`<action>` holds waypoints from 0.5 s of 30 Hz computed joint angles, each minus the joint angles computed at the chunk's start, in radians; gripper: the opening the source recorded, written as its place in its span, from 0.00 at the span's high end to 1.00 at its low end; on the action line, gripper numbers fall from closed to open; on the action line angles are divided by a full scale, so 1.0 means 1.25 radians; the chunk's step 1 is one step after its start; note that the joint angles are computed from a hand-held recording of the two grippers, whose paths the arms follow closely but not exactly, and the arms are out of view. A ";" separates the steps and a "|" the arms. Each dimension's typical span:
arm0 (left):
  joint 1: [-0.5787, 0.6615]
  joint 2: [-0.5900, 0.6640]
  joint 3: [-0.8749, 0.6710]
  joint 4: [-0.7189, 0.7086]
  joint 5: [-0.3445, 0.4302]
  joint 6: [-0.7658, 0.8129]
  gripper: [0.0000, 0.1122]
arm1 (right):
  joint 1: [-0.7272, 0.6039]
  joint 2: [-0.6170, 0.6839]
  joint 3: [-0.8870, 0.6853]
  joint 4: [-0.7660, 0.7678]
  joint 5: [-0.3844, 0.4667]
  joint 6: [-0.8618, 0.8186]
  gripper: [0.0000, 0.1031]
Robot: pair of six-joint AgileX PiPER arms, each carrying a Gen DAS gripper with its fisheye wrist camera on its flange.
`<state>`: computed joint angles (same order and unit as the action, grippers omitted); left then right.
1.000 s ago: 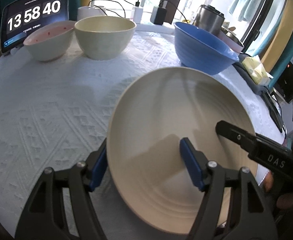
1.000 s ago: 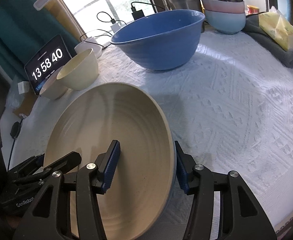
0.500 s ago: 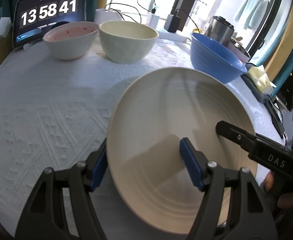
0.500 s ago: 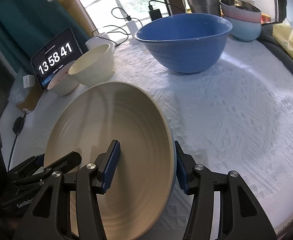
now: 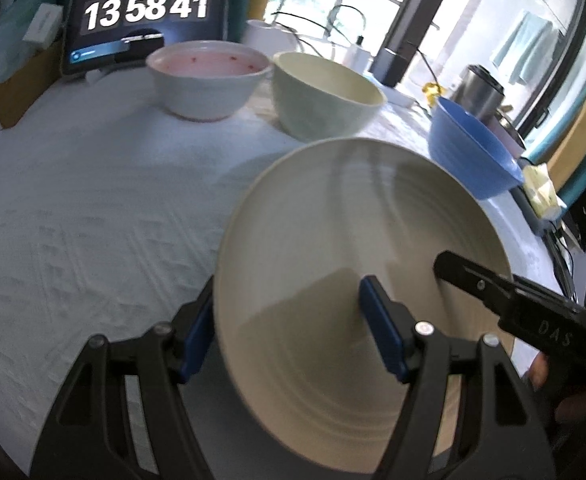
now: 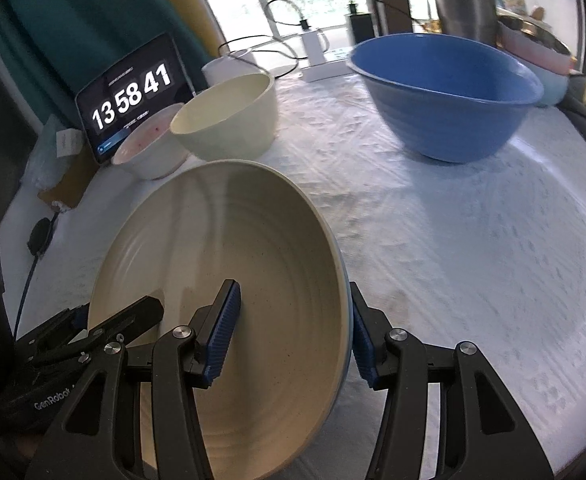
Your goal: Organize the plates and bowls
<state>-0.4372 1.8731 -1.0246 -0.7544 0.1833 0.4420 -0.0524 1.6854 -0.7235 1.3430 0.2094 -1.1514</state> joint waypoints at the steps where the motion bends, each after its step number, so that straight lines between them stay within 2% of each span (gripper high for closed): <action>1: 0.009 0.001 0.000 -0.010 0.001 0.012 0.38 | 0.014 0.007 -0.010 -0.019 -0.005 0.025 0.47; 8: 0.070 0.006 0.001 -0.089 0.009 0.101 0.38 | 0.082 0.065 -0.082 -0.113 -0.013 0.152 0.47; 15: 0.108 0.023 -0.018 -0.106 0.013 0.132 0.38 | 0.125 0.131 -0.174 -0.312 -0.005 0.370 0.46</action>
